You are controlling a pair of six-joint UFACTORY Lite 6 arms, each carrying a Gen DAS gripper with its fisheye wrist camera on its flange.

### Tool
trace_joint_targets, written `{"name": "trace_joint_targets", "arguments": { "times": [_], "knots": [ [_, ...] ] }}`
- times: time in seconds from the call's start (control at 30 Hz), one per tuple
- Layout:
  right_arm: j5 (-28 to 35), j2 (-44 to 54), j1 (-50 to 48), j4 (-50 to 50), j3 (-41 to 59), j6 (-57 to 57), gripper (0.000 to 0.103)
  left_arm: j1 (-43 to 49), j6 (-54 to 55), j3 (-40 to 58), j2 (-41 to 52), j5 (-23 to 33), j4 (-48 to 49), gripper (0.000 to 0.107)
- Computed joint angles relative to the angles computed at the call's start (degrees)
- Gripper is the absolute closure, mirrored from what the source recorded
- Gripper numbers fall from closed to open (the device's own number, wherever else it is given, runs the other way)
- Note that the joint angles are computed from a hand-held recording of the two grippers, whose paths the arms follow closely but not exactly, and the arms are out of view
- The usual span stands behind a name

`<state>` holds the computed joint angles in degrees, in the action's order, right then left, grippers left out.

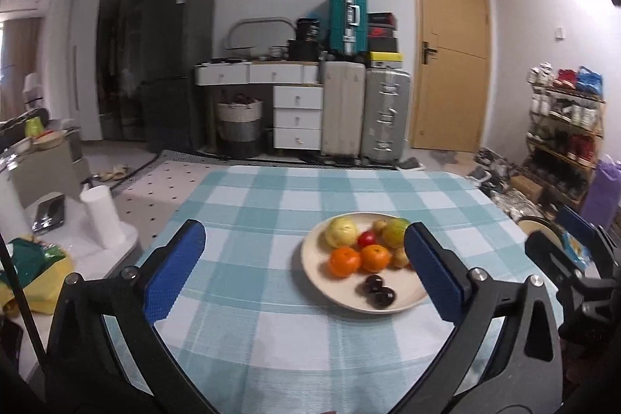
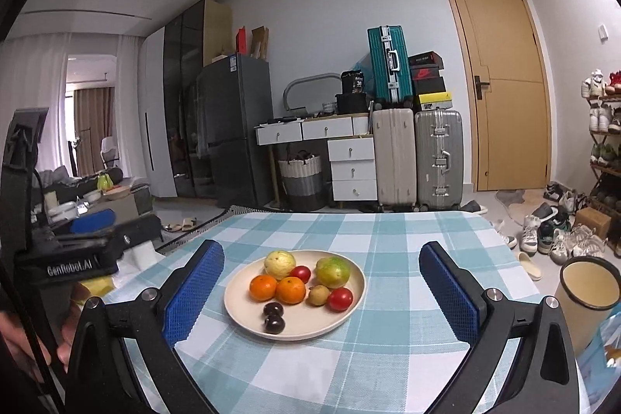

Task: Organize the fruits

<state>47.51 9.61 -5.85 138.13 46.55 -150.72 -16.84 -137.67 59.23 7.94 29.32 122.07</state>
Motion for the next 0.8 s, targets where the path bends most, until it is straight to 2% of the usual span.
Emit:
{"name": "trace_joint_targets", "arguments": {
  "times": [0.3, 0.5, 0.67, 0.8],
  "knots": [
    [-0.70, 2.35, 1.44, 3.93, -0.93, -5.90, 0.000, 3.32, -14.18, -3.71, 3.29, 2.23, 13.85, 0.005],
    [-2.32, 2.97, 2.42, 4.82, -1.01, -7.94, 0.000, 4.64, -18.97, -3.68, 6.53, 3.89, 19.59, 0.005],
    [-3.35, 3.97, 3.34, 5.87, -0.51, -9.21, 0.000, 4.69, -23.22, -5.41, 8.38, 8.14, 25.75, 0.005],
    [-4.35, 4.89, 4.52, 6.76, 0.17, -10.84, 0.000, 5.02, -26.43, -5.68, 9.42, 9.30, 30.28, 0.005]
  ]
}}
